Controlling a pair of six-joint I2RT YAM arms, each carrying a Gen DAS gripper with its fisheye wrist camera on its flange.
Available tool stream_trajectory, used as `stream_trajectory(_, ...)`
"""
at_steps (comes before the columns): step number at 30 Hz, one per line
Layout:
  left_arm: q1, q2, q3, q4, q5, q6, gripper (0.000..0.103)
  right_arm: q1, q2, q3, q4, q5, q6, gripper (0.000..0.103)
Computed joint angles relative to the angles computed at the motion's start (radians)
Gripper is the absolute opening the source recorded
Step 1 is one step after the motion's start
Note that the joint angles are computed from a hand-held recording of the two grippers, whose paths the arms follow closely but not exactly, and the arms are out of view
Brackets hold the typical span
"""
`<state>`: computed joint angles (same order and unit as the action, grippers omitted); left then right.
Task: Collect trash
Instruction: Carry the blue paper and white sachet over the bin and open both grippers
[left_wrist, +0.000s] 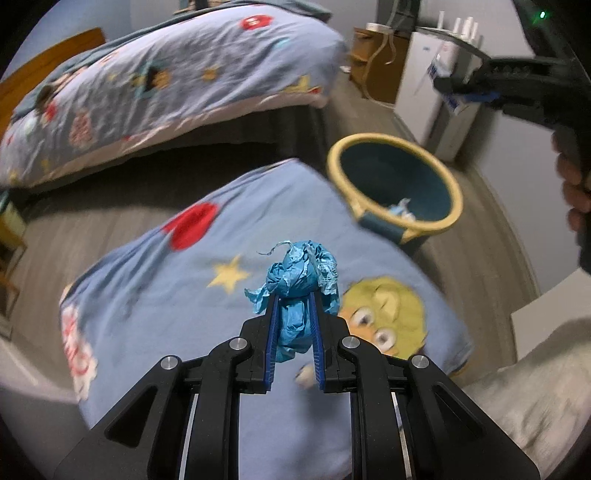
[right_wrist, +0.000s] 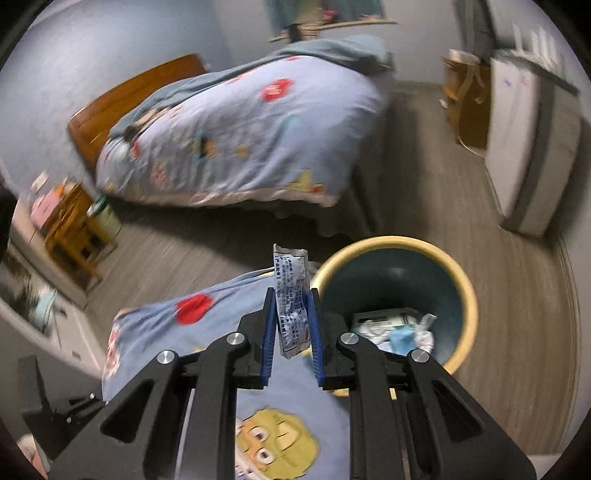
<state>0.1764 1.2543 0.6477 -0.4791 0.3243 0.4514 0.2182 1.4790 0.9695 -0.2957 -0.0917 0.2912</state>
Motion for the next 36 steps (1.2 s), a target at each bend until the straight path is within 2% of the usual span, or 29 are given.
stream_trajectory(4,-0.163,0.103,0.083,0.049,-0.010,-0.120,0.017,-0.123,0.096,0.042,-0.013,-0.036,-0.058,0.016)
stream_trajectory(7,-0.264,0.181,0.135,0.090,-0.033,-0.175,0.017,-0.203,0.174,0.058,-0.002,-0.077,-0.059,0.016)
stream_trajectory(12,-0.412,0.364,0.259,0.155,-0.089,-0.210,0.017,-0.311,0.307,0.086,0.025,-0.199,0.007,0.016)
stream_trajectory(16,-0.495,0.526,0.382,0.204,-0.156,-0.219,0.017,-0.329,0.366,0.111,0.048,-0.211,0.018,0.016)
stream_trajectory(26,-0.494,0.743,0.604,0.253,-0.180,-0.257,0.018,-0.382,0.424,0.109,0.182,-0.275,0.098,0.017)
stream_trajectory(30,-0.489,0.765,0.624,0.268,-0.190,-0.248,0.018,-0.385,0.437,0.114,0.203,-0.285,0.112,0.017)
stream_trajectory(32,-0.478,0.756,0.605,0.282,-0.174,-0.264,0.024,-0.387,0.444,0.120,0.199,-0.305,0.112,0.018)
stream_trajectory(33,-0.474,0.750,0.593,0.285,-0.169,-0.268,0.026,-0.383,0.448,0.124,0.194,-0.308,0.108,0.024)
stream_trajectory(34,-0.471,0.746,0.587,0.285,-0.171,-0.268,0.026,-0.377,0.446,0.124,0.192,-0.302,0.104,0.039)
stream_trajectory(36,-0.464,0.735,0.567,0.296,-0.169,-0.264,0.027,-0.369,0.437,0.120,0.196,-0.297,0.098,0.049)
